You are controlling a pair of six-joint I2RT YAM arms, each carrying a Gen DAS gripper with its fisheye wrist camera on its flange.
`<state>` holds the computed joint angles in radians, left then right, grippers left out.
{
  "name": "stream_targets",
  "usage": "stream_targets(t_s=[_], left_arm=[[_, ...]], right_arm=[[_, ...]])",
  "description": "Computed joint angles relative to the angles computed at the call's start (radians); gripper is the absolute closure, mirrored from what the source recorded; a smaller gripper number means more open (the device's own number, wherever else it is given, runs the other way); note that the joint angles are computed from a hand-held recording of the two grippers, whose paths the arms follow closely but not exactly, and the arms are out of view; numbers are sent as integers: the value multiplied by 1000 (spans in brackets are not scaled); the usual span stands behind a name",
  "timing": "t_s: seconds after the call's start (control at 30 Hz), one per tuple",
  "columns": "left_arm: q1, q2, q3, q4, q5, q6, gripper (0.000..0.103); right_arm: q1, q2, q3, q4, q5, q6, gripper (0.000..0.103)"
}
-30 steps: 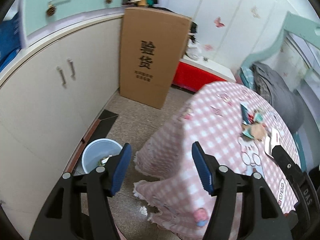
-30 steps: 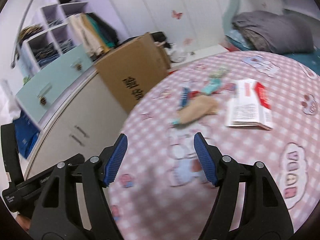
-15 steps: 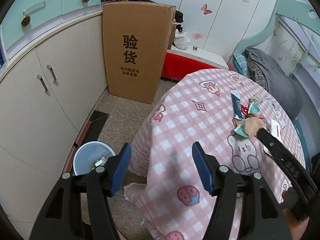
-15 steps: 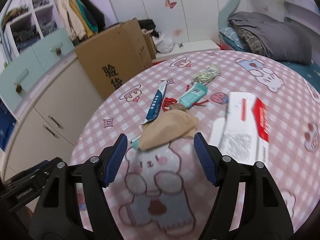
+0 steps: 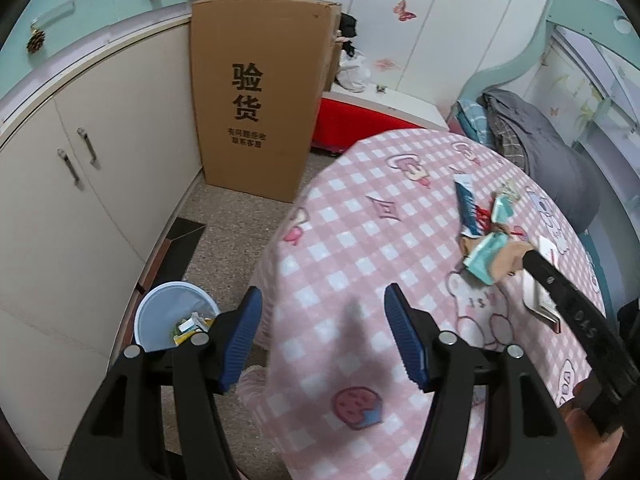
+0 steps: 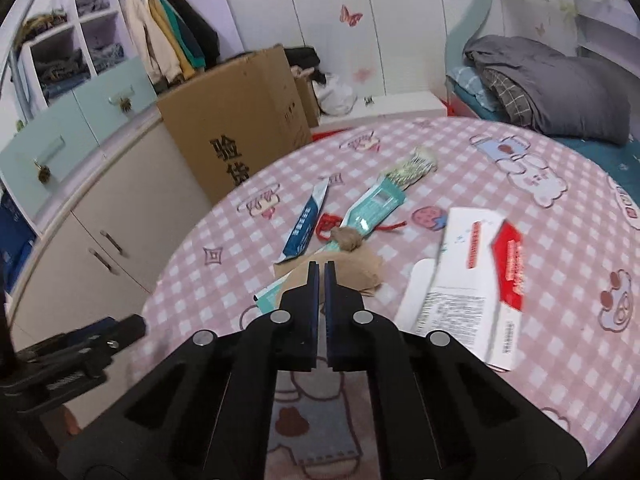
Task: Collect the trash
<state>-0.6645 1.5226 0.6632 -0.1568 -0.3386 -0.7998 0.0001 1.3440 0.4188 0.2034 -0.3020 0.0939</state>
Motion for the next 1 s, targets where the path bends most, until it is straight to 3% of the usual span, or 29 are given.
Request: stream_targets(t_s=[0.1, 0.2, 0.23, 0.27, 0.3, 0.33, 0.37, 0.53, 0.57, 0.6, 0.67, 1.0], left_arm=[[-34, 23, 29, 6, 3, 8, 41], [-65, 47, 67, -5, -7, 5, 41], [-70, 47, 70, -6, -14, -2, 41], [-74, 47, 73, -8, -23, -12, 41], [-73, 46, 73, -7, -24, -17, 41], [-70, 41, 70, -6, -23, -20, 41], [-66, 37, 67, -5, -26, -24, 41], [-37, 30, 51, -10, -22, -26, 40], [-28, 30, 47, -6, -17, -24, 40], [-20, 28, 44, -3, -12, -20, 40], [-12, 30, 42, 0, -6, -14, 40], [-54, 56, 80, 13, 0, 3, 40]], right_arm=[[-51, -43, -5, -31, -34, -12, 100], [-111, 29, 49, -89, -151, 1, 98], [-102, 60, 69, -109, -140, 7, 97], [-86, 73, 66, -91, -124, 17, 84], [-72, 87, 64, -74, -112, 28, 49], [-59, 100, 63, -58, -106, 43, 35], [-43, 111, 57, -28, -96, 62, 33], [26, 198, 99, 19, -42, 98, 34], [28, 212, 103, 32, -37, 101, 41], [34, 236, 116, 46, -27, 102, 76], [11, 259, 127, 53, -80, 97, 98], [-119, 5, 36, -11, -156, 27, 101]])
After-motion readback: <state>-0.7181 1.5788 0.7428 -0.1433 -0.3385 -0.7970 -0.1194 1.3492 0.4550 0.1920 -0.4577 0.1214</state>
